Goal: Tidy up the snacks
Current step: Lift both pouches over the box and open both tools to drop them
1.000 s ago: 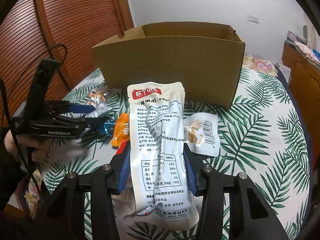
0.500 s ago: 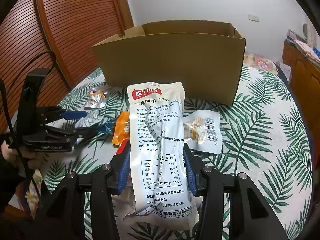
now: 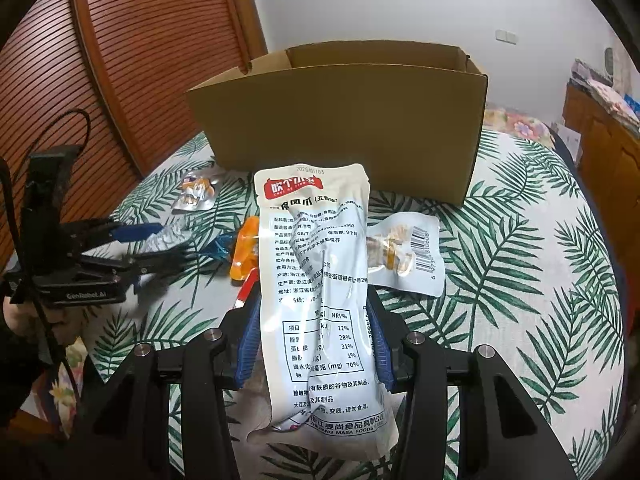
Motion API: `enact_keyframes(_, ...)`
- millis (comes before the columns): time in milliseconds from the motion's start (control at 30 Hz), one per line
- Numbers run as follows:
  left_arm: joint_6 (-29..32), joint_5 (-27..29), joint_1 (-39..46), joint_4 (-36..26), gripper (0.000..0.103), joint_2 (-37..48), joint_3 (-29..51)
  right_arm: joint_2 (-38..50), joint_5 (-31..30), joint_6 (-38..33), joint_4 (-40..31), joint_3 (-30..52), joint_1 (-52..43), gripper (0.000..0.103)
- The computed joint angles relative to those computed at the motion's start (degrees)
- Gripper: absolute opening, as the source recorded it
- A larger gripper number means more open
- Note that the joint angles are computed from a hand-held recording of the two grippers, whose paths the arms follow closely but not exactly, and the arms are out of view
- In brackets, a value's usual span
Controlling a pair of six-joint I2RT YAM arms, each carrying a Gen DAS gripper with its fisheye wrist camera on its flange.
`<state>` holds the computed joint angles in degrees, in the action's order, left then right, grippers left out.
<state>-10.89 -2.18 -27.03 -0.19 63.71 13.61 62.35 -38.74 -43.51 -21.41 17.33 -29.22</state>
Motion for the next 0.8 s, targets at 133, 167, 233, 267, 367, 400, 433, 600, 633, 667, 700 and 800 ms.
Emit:
enact_keyframes(133, -0.4, -0.6, -0.2, -2.1, 0.059, -3.0, 0.8, -0.4, -0.1, -0.1, -0.4, -0.1, -0.2, 0.047)
enact_keyframes(167, -0.2, -0.4, -0.1, -2.4, 0.059, -3.4, 1.0, -0.6, -0.2, -0.2, -0.6, -0.1, -0.3, 0.047)
enact_keyframes(233, 0.0, -0.2, 0.3, -3.3, 0.059, -4.5, 1.6, -0.9, -0.3, -0.2, -1.2, 0.1, -0.5, 0.047)
enact_keyframes(267, 0.1, -0.2, 0.4, -3.6, 0.059, -4.8, 1.9, -1.1, -0.3, -0.3, -1.6, 0.3, -0.7, 0.047)
enact_keyframes(367, 0.1, -0.5, 0.1, -5.1, 0.059, -6.4, 2.9, -2.3, -0.9, -0.9, -3.5, 1.0, -1.3, 0.047)
enact_keyframes(400, 0.2, -0.6, 0.0, -5.5, 0.059, -7.0, 3.3, -2.8, -1.2, -1.2, -4.2, 1.2, -1.6, 0.047)
enact_keyframes(433, 0.2, -0.7, -0.1, -5.9, 0.059, -7.4, 3.7, -3.2, -1.5, -1.4, -4.8, 1.4, -1.9, 0.047)
enact_keyframes(600, 0.9, -1.2, -0.4, -7.0, 0.059, -8.1, 6.2, -5.7, -2.7, -2.7, -8.2, 3.0, -3.4, 0.047)
enact_keyframes(633, 1.3, -1.3, -0.3, -7.0, 0.059, -7.9, 7.1, -6.2, -3.2, -3.1, -9.3, 3.6, -3.8, 0.047)
enact_keyframes(667, 1.5, -1.3, -0.3, -7.1, 0.059, -7.7, 7.8, -6.9, -3.7, -3.3, -10.2, 4.1, -4.1, 0.047)
enact_keyframes(700, 1.8, -1.1, -0.1, -7.1, 0.059, -7.5, 8.6, -7.6, -4.1, -3.4, -11.2, 4.7, -4.5, 0.047)
enact_keyframes(800, 3.1, 0.0, 1.1, -6.6, 0.059, -6.0, 11.4, -9.4, -5.8, -3.7, -13.8, 6.9, -5.4, 0.047)
